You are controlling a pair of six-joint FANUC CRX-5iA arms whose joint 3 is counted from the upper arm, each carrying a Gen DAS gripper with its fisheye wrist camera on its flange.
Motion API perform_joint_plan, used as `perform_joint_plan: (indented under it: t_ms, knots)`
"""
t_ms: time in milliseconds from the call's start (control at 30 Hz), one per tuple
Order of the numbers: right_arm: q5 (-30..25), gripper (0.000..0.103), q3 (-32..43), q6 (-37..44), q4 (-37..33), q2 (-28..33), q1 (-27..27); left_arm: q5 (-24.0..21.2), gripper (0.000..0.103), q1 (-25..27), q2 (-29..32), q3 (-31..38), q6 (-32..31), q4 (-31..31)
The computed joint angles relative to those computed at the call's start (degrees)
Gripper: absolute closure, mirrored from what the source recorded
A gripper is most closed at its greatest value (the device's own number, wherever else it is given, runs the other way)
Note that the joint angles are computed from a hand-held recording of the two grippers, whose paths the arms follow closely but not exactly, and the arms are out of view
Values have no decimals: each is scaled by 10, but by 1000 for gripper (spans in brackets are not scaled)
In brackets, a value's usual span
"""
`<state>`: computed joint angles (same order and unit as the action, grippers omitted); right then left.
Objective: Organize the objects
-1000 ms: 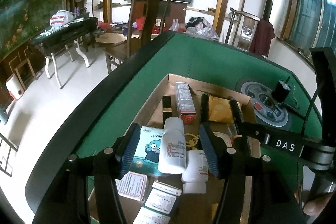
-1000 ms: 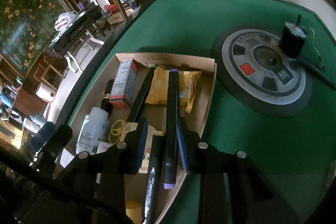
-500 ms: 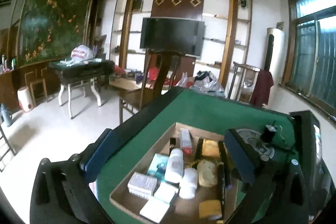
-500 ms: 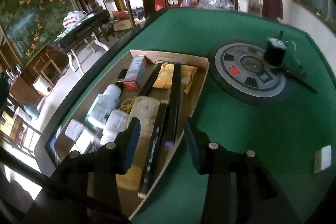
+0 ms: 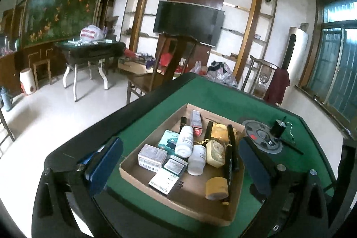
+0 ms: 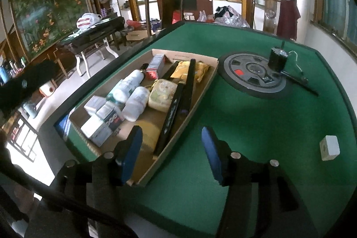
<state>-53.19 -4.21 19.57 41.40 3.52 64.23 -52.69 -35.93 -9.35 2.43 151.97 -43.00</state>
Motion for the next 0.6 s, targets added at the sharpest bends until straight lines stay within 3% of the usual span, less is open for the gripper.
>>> perform_joint_plan:
  t_ms: [167, 333, 433, 600]
  knots:
    - [-6, 48, -8, 11, 6, 1, 18, -13, 1, -18, -3, -2, 18, -20]
    - [-12, 46, -14, 11, 26, 4, 32, -95, 1, -60, 21, 28, 49, -78]
    - [-15, 40, -15, 10, 36, 6, 37, -119, 1, -65, 28, 34, 53, -88]
    - [-20, 40, -5, 24, 33, 14, 41, -143, 1, -66, 37, 40, 53, -91]
